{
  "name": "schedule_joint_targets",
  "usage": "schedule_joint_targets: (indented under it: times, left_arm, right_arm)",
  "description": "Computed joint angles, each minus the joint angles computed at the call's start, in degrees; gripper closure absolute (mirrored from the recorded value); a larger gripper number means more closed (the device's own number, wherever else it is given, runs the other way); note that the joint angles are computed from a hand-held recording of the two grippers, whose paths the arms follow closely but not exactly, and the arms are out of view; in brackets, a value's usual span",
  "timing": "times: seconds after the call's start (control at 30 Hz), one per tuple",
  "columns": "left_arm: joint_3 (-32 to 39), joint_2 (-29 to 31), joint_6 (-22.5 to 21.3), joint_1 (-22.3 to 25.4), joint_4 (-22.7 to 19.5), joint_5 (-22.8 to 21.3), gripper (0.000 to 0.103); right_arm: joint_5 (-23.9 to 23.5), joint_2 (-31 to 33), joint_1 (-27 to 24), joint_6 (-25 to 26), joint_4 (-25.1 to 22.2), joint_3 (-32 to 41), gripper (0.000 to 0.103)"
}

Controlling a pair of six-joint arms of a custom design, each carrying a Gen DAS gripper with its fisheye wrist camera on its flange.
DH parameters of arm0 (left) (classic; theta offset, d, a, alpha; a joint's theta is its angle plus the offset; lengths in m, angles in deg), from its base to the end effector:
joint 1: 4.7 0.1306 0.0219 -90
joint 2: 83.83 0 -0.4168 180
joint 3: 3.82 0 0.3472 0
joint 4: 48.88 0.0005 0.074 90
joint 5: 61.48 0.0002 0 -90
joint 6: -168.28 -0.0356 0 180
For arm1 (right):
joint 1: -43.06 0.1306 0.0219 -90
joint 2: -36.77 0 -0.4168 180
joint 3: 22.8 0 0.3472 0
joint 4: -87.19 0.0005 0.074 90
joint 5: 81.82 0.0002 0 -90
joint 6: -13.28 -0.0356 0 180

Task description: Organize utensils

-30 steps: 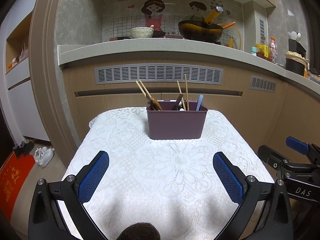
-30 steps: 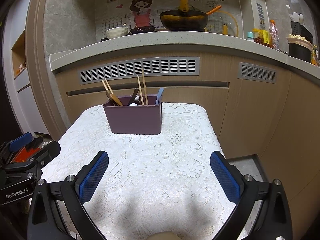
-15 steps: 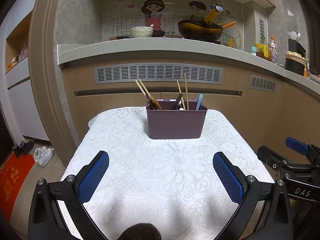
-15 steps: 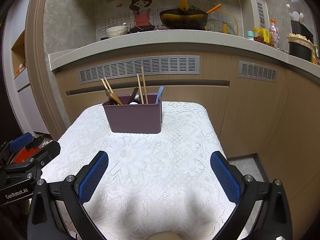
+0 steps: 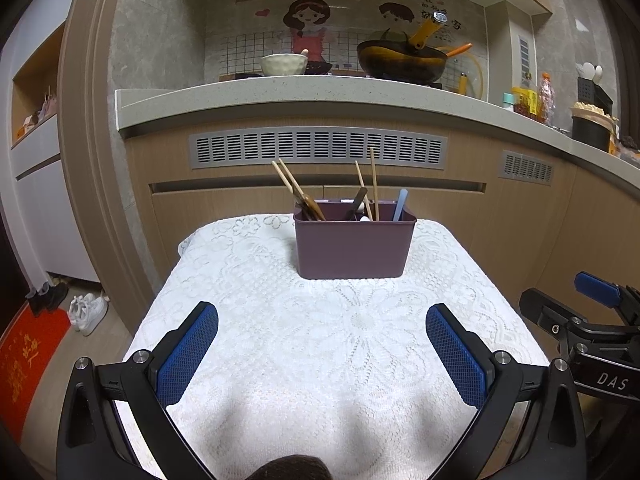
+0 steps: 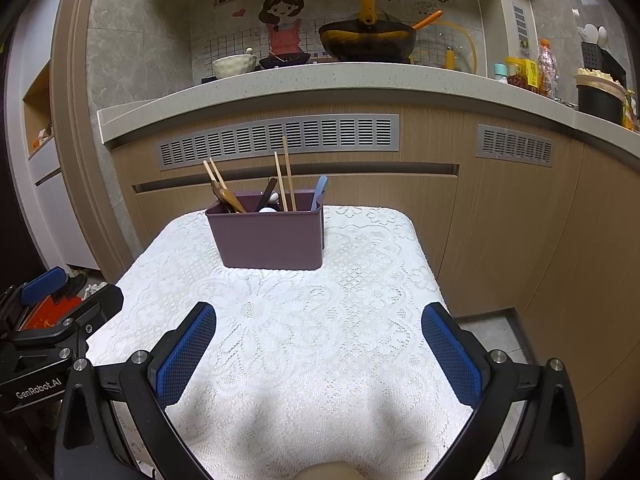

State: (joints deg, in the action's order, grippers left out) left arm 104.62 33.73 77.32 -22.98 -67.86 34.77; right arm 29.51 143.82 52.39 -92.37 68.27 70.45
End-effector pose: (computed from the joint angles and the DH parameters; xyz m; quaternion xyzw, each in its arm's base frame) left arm 0.6196 -0.2093 0.3934 0.1707 0.8396 -0.1235 0.5006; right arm 0.5660 0.0794 0.3882 0.1361 0.8563 -0.0567 0.4950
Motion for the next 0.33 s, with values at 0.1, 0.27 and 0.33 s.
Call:
schedule_joint_targets:
  times: [0.1,0.27,0.33]
  left_arm:
    - [0.6,0.3,0.2,0.2,-0.7,0.3,0.0]
    - [1.6,0.9,0.6,0.5,-1.2,0.8,0.0]
    - [2.0,1.3,0.6,0.5,-1.5,0.7,0.0]
  right_arm:
    - [-0.1,0.0,0.0,0.0,-0.1,0.1,0.001]
    - [-0.2,0.2,0.0,0.1,-0.5,0.5,0.001]
    - [-0.2,0.3,-0.1,0.1,-0.5,0.5,0.001]
